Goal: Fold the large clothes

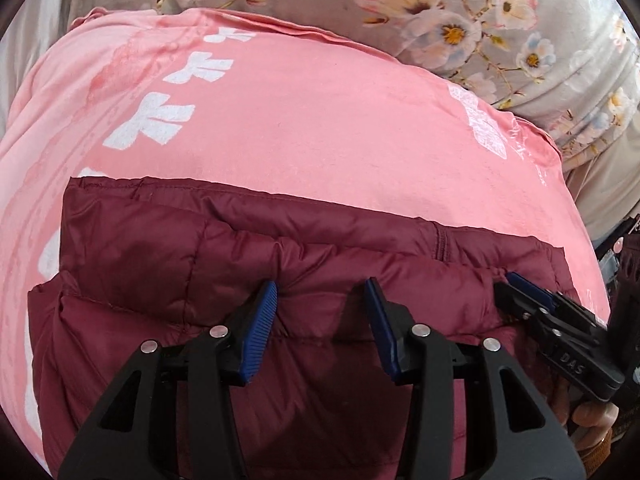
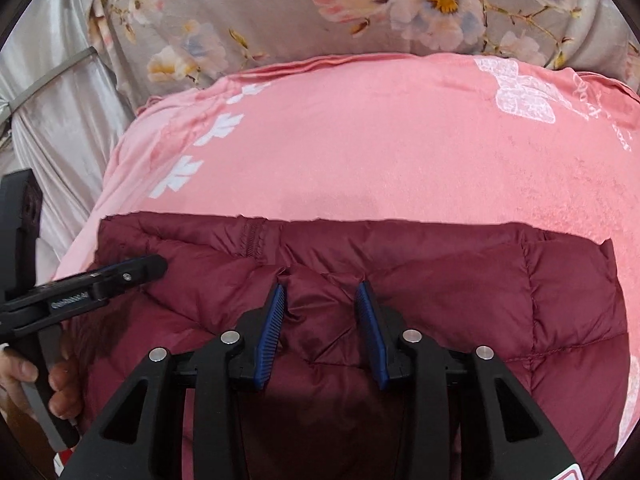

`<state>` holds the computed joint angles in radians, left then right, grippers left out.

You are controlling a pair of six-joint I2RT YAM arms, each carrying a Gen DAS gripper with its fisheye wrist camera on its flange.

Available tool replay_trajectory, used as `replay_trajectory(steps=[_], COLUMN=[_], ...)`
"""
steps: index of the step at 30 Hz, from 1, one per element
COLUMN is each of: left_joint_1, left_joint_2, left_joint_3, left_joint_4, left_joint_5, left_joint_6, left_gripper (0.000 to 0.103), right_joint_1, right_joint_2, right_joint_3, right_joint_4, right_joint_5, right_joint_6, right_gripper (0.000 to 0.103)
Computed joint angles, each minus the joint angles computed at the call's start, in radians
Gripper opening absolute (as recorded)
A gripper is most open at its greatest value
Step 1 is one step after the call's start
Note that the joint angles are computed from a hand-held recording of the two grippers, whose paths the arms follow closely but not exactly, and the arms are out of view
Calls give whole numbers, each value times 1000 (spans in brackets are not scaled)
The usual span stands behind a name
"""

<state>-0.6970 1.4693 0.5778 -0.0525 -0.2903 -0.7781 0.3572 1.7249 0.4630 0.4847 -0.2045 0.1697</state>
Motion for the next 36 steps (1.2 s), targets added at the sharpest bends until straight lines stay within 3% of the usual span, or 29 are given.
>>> replay_trajectory(steps=[2,6,8,9,10,12,17,21,28,36], left_joint_1=[5,19,23,23,24,16,-26,-9,76,66], left_joint_2=[-17,-12,-5,-6,-10,-50,-212,-163,50,155], left_joint_3=[-26,-66,-73,-74,-73,-71,-43,31,30,-35], left_joint_4=[29,99,116,119,114,77,-21,-42,89,285], left_joint_5=[9,22,23,21,20,5,-58,-50,22,-15], left_joint_6=[2,-8,-10,-9,-11,-27,2,55,54,69], left_gripper=[44,44,44,44,44,43,44,44,43,44], right_joint_1=[-1,28,33,28,29,43,12,7,-22,-40], right_joint_2=[-12,52,86,96,94,61,-94,26,219,305], right_joint_3=[4,68,93,100,102,89,64,144,189,182], right_joint_4=[-15,-70,-79,-77,-77,-70,-67,-77,1,104], right_joint_5=[-2,33,18,-8,-11,12,-45,-28,-70,-113], right_joint_6=[-4,-27,-36,-35,-32,-39,-10,-23,2,23], right_gripper=[50,48,26,9,3,2,2,2,2,0])
